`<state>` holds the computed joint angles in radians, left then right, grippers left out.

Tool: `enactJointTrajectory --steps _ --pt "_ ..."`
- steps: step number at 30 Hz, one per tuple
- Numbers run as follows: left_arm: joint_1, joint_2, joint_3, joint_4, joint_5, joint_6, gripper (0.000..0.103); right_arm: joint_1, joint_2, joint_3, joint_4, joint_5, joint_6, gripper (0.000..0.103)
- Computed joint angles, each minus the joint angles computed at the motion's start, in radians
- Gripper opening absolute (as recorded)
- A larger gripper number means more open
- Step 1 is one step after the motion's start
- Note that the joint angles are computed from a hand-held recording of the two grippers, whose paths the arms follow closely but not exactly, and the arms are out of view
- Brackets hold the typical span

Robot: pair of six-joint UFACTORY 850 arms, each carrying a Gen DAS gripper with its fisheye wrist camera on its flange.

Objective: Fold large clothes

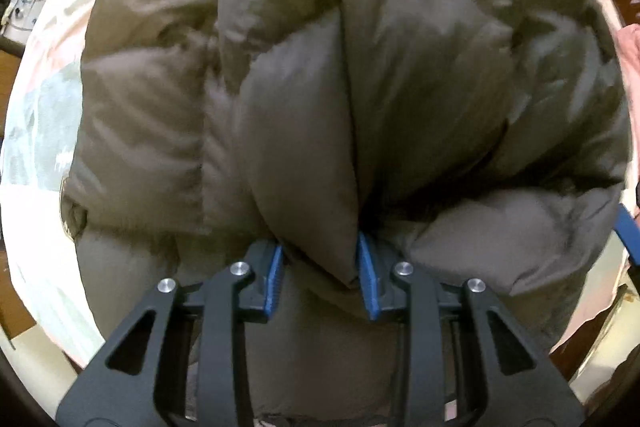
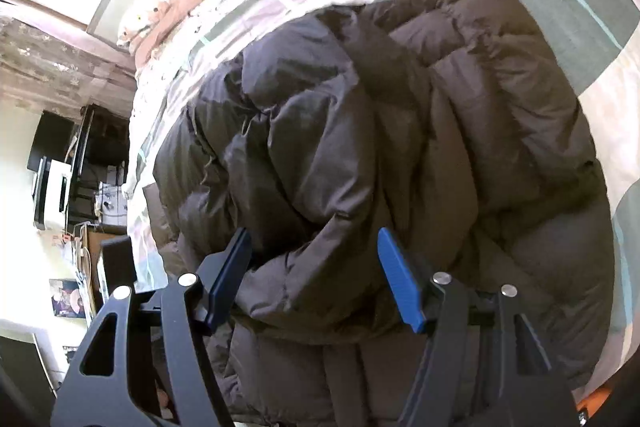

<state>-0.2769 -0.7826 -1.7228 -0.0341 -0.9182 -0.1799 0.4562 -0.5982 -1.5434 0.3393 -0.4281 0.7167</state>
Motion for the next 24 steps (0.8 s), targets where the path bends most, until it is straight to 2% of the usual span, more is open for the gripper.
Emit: enactJointTrajectory --steps 2,4,7,9,11,13,15,17,18,20,22,24 --pt "-0.001 -0.012 -0.013 -0.002 -0.02 -0.01 0.032 -0.002 -0.005 0.008 0.059 -0.008 -0.035 0.066" --pt "0.007 -0.005 -0.025 -0.038 -0.014 -0.001 0.032 0.002 0.02 0.045 0.075 0.047 -0.024 0.066" --pt "0.018 0.04 -0.014 -0.05 0.01 -0.002 0.037 0.015 0.064 0.085 -0.106 0.166 0.125 0.066" --pt "0.017 0.075 -0.007 -0.023 0.036 -0.015 0.037 0.018 0.066 0.074 -0.22 0.203 0.193 0.066" --pt "0.02 0.106 -0.007 -0.005 0.078 -0.021 0.048 0.014 0.039 0.02 -0.304 0.188 0.222 0.066" --pt "0.014 0.124 -0.018 0.062 0.146 -0.063 0.077 0.011 0.009 -0.036 -0.42 0.164 0.304 0.066" --pt "-0.008 0.096 -0.07 0.201 0.168 -0.134 0.087 0.006 -0.027 -0.105 -0.55 0.134 0.405 0.066" --pt "-0.026 0.016 -0.182 0.299 0.135 -0.155 0.087 0.0 -0.086 -0.204 -0.582 0.071 0.401 0.065" --pt "-0.026 -0.018 -0.231 0.293 0.127 -0.141 0.085 -0.003 -0.111 -0.239 -0.581 0.057 0.385 0.064" --pt "-0.031 -0.092 -0.341 0.269 0.097 -0.111 0.071 -0.006 -0.177 -0.331 -0.586 -0.004 0.339 0.06" --pt "-0.038 -0.143 -0.396 0.249 0.086 -0.088 0.051 -0.013 -0.236 -0.403 -0.538 -0.058 0.276 0.053" --pt "-0.038 -0.195 -0.455 0.238 0.059 -0.061 0.042 -0.02 -0.299 -0.475 -0.494 -0.128 0.225 0.046"
